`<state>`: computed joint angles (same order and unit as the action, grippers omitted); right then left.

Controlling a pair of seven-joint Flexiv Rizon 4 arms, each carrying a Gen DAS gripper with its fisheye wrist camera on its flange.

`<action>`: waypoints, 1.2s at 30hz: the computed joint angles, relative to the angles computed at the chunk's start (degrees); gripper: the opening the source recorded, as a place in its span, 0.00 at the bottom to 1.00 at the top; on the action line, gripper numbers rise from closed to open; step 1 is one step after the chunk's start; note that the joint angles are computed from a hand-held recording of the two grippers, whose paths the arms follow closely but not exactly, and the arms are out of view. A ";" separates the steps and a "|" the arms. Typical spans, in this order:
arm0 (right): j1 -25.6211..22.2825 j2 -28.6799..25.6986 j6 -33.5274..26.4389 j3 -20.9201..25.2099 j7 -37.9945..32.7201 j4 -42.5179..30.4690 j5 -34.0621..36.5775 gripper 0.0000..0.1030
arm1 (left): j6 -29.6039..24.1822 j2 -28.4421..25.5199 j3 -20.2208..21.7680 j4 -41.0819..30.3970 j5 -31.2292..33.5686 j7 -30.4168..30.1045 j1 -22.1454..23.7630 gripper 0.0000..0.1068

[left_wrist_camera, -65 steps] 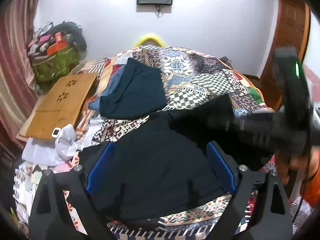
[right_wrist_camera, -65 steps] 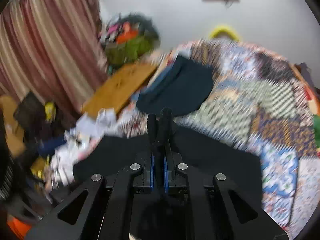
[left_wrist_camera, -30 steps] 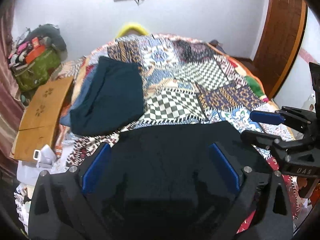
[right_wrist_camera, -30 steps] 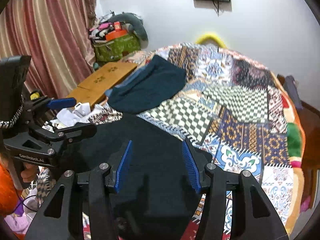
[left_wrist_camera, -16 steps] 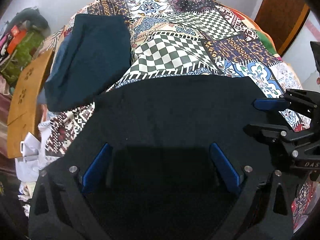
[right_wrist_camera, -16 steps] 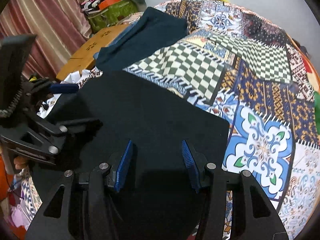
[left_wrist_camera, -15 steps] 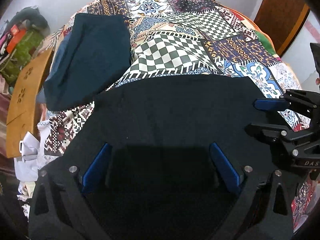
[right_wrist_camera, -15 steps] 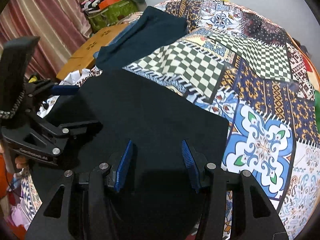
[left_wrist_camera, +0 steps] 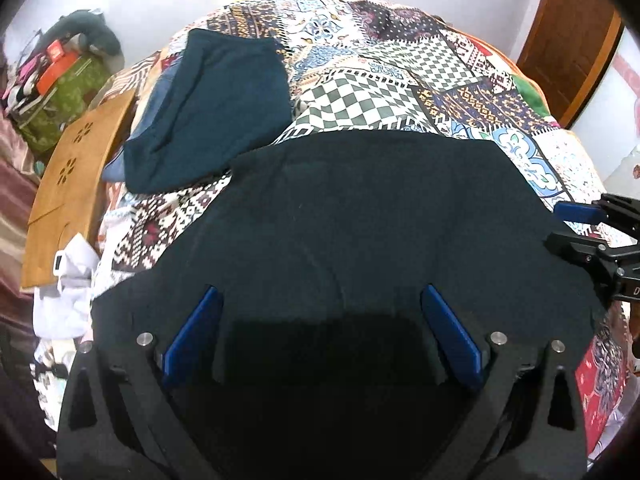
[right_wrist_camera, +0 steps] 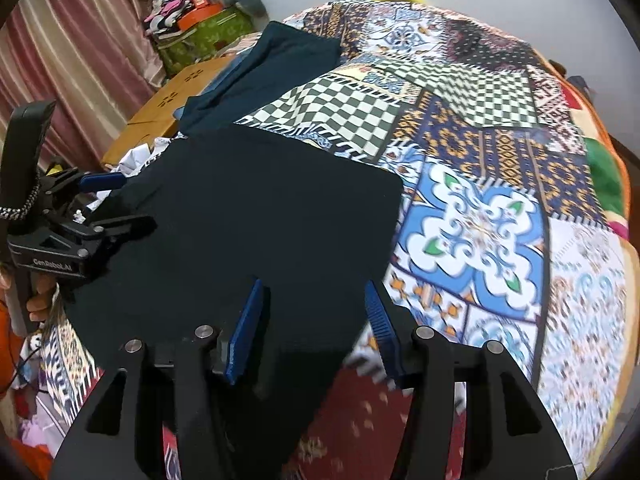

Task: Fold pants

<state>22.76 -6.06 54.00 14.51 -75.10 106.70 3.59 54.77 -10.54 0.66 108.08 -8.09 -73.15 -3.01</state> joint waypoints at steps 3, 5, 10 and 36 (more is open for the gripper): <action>0.04 1.66 0.39 0.10 1.76 1.89 -0.63 0.48 | 1.52 2.56 0.58 2.75 0.13 0.23 0.06 0.95; 0.11 2.58 0.46 0.13 2.87 2.93 -1.15 0.48 | 2.81 3.96 0.85 4.34 0.54 0.04 0.06 0.95; 0.75 3.86 0.41 -0.14 7.41 4.58 -7.13 0.48 | 6.62 8.15 1.59 8.11 2.89 -0.89 0.26 0.95; 10.07 -8.58 1.72 1.46 9.39 -8.47 -17.80 0.49 | 3.02 15.67 9.67 22.14 -22.17 -0.17 11.46 0.95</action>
